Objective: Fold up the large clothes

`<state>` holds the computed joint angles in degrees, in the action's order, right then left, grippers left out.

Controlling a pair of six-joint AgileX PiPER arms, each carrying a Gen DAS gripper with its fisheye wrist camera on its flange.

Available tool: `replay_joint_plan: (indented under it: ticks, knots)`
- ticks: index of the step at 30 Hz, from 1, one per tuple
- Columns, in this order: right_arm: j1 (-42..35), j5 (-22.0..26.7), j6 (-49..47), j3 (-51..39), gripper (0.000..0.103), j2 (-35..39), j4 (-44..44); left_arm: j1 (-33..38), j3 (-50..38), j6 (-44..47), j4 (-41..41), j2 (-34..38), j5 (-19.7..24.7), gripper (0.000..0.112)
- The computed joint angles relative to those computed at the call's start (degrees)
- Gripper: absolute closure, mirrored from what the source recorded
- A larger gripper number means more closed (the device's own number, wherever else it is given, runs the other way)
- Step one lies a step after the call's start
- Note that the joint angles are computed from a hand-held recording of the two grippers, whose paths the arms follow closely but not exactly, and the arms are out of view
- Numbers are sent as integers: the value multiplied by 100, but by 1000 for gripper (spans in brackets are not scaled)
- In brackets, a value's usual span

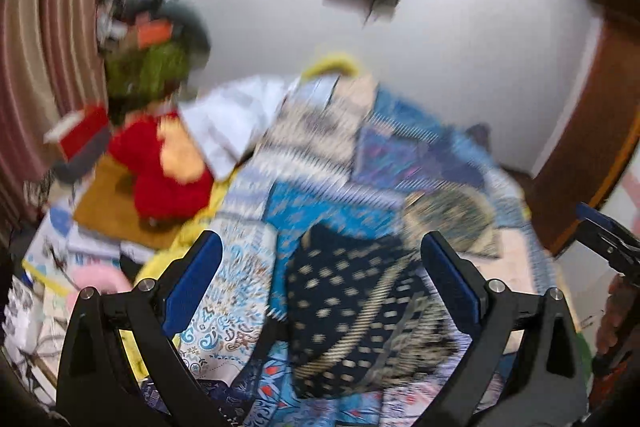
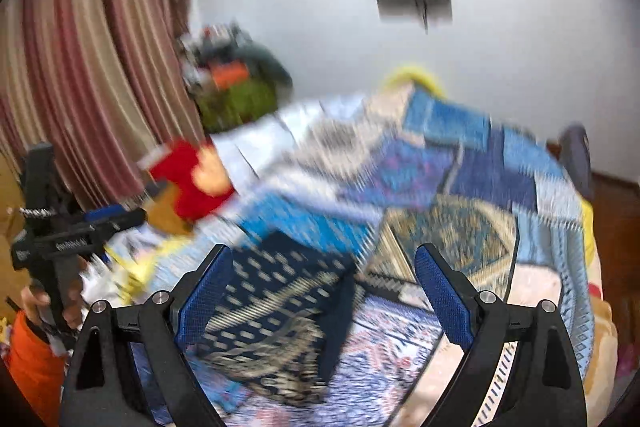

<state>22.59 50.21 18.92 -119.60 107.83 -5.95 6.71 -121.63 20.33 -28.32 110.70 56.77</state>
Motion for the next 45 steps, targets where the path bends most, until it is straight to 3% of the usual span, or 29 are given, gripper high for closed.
replay_joint_plan:
  ticks: [5, 8, 12, 17, 21, 23, 27, 45]
  knots:
    - [831, -781, 1116, 1258, 11, -1452, -1239, 73, 2164, 1296, -1032, -2137, -971, 11]
    - [1511, -848, 2071, 1730, 11, -2002, -2385, -40, 3172, 1655, -1149, -3173, -1591, 11]
    - [2699, -491, 3727, 2502, 11, -2637, -4277, -409, 4308, 1516, -714, -4296, -2438, 11]
    - [3844, 406, 4988, 3048, 11, -2901, -5503, -659, 5162, 1115, -293, -5068, -2868, 11]
    - [4441, 1180, 5446, 3244, 9, -2981, -6006, -684, 5467, 1026, -222, -5288, -2998, 10]
    - [4523, 1379, 5527, 3287, 0, -3006, -5983, -580, 5501, 1224, -519, -5309, -2889, 10]
    - [4566, 1615, 5619, 3370, 0, -2998, -6027, -469, 5557, 1442, -852, -5308, -2756, 10]
    - [4240, 1369, 5373, 3269, 0, -2866, -5637, -310, 5584, 2028, -1393, -5060, -2643, 10]
